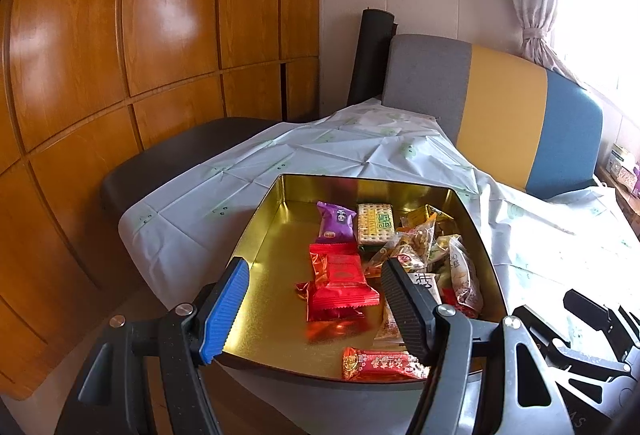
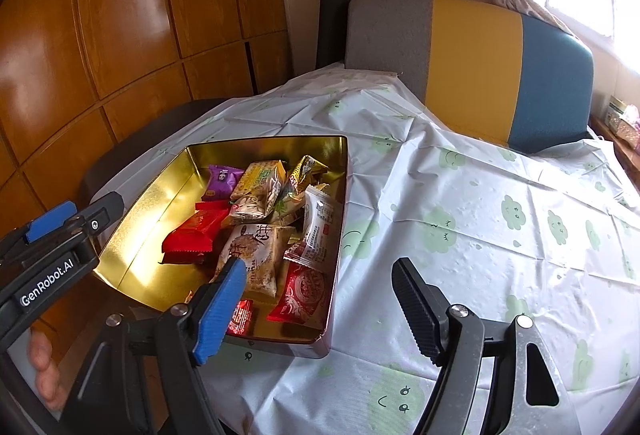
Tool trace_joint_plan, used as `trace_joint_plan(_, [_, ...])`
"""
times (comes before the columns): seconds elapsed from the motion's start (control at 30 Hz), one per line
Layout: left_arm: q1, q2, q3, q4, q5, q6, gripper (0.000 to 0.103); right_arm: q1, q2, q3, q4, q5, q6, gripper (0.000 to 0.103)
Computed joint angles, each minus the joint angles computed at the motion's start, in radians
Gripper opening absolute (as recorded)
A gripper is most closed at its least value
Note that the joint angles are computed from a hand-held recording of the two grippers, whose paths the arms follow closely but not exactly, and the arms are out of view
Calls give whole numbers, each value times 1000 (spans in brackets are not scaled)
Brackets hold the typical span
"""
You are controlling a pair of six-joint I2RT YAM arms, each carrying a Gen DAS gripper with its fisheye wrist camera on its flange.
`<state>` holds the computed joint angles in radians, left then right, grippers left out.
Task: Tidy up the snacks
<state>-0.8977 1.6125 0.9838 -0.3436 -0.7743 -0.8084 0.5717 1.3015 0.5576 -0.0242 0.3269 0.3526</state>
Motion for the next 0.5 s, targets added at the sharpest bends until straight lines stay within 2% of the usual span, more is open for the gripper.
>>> trace_joint_plan(0.5, [-3,-4,-1,-11,-7,-5,70,4,3,-5,6,3,2,76])
